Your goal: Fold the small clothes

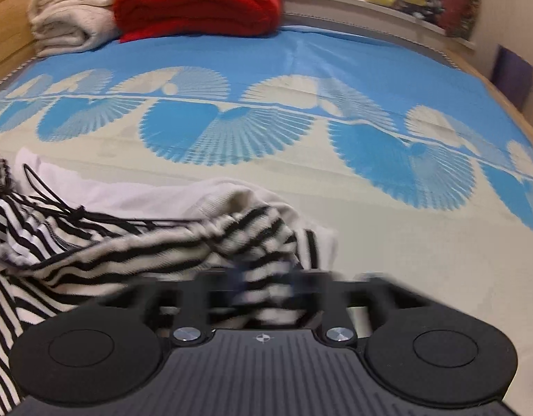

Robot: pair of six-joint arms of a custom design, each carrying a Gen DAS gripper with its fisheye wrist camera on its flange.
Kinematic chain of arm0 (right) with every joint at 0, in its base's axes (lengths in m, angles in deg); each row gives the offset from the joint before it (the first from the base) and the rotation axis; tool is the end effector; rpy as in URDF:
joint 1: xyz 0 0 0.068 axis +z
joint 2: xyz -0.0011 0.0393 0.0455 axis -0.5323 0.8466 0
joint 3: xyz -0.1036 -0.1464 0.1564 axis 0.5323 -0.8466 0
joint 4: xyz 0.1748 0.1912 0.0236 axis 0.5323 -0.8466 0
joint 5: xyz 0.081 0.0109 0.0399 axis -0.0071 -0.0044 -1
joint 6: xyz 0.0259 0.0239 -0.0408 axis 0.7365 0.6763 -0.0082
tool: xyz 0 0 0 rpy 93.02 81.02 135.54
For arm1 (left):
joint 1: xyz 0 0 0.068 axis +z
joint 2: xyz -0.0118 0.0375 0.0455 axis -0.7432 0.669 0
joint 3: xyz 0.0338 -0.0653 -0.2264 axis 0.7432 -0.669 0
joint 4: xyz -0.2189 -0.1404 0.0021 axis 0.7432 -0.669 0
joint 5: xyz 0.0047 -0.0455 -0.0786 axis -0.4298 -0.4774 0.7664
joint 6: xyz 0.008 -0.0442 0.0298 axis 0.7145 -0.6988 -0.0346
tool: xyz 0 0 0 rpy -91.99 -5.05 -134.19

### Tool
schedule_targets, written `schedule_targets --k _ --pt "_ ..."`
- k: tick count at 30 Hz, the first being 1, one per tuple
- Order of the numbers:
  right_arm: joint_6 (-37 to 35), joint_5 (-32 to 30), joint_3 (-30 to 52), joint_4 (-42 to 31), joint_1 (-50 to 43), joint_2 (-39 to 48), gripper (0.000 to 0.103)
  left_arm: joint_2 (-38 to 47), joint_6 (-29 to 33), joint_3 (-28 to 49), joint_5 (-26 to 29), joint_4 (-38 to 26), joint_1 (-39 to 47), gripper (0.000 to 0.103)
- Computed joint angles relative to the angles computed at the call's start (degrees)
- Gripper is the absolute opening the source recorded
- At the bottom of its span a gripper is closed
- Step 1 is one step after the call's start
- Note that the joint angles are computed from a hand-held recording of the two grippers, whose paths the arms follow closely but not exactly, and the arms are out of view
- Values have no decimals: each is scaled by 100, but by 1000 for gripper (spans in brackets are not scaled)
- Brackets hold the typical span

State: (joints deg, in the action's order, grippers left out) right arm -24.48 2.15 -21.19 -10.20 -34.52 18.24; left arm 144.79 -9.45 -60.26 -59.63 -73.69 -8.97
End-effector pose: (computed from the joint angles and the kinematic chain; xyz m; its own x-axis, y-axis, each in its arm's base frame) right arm 0.1896 -0.0027 0.0897 -0.7246 -0.2365 -0.6473 -0.2554 0.9645 -0.0665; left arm 0.1593 0.1080 0.1150 -0.7585 0.0506 -0.6497 0.0812 0.9966 -0.0172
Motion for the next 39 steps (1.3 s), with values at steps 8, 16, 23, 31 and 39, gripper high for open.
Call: schedule_targets --k 8,16,23,31,39 --pt "1546 211 -167 1909 21 -101 4 749 -1423 93 -459 1704 -304 3" --pt "1551 1804 547 3028 1066 2030 9 2940 -1822 1046 -1483 2228 -1041 7" --pt "1524 1407 1149 1294 900 2297 40 2272 -1842 1268 -766 1028 -527 53" --pt "1195 -796 573 -1882 -1249 -971 49 1661 -369 1988 630 -1960 1562 53" --pt "-404 -1622 397 -3947 -3195 -1473 49 2467 1672 2055 -555 -3083 2754 52"
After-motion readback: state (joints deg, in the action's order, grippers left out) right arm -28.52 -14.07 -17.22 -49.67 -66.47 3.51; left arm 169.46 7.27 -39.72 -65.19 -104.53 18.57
